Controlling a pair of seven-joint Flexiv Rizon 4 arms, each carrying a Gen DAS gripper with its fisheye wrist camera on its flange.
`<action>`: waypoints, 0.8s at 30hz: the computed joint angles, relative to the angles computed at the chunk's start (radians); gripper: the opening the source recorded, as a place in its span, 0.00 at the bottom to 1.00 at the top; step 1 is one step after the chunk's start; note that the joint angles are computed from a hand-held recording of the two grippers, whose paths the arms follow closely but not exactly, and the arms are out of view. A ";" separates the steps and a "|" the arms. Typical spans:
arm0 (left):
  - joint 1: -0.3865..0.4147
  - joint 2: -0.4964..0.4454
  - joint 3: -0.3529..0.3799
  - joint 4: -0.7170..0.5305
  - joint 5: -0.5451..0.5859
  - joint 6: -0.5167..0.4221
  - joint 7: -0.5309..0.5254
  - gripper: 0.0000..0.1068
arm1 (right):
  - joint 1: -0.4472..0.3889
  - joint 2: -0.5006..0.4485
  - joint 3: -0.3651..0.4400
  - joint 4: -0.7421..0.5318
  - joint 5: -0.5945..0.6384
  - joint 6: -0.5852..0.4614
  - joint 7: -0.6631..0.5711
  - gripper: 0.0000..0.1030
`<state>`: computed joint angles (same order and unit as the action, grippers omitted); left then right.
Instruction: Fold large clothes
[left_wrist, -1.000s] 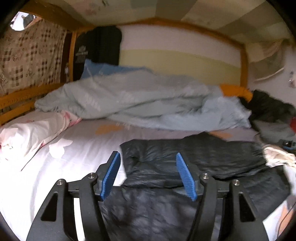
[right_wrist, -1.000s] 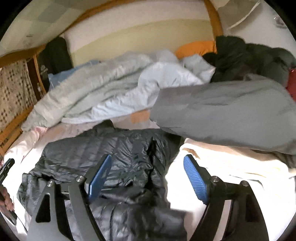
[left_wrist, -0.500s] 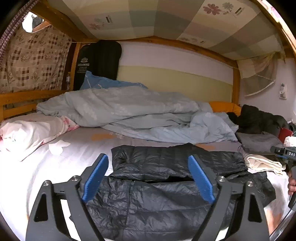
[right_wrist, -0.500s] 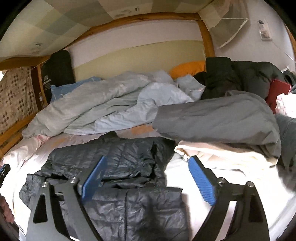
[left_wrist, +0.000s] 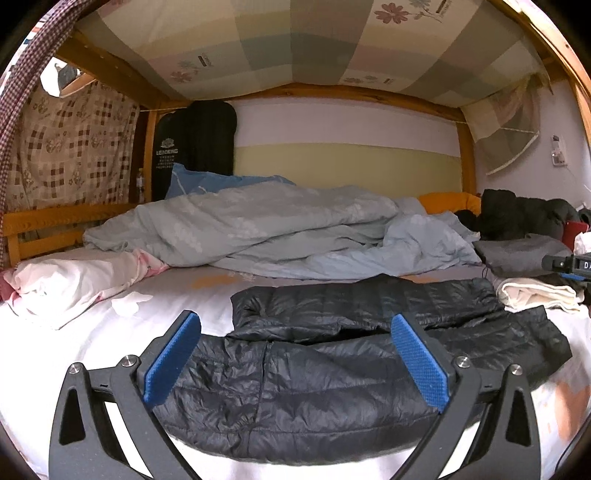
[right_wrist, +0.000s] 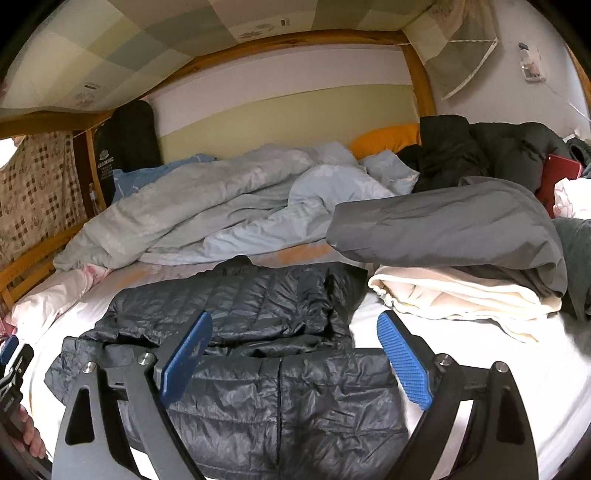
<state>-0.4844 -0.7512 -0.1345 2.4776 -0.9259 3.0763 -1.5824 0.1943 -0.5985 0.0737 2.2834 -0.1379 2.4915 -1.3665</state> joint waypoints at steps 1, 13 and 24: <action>0.004 -0.002 0.000 -0.001 0.015 -0.010 0.004 0.96 | -0.019 -0.016 0.014 0.003 -0.024 0.038 0.007 0.90; -0.041 -0.013 -0.026 -0.075 -0.036 -0.210 0.243 0.96 | 0.065 -0.070 -0.014 0.028 0.023 0.105 -0.100 1.00; -0.179 -0.031 -0.003 -0.199 -0.249 -0.563 0.691 0.96 | 0.214 -0.095 -0.026 0.124 -0.038 0.036 -0.544 1.00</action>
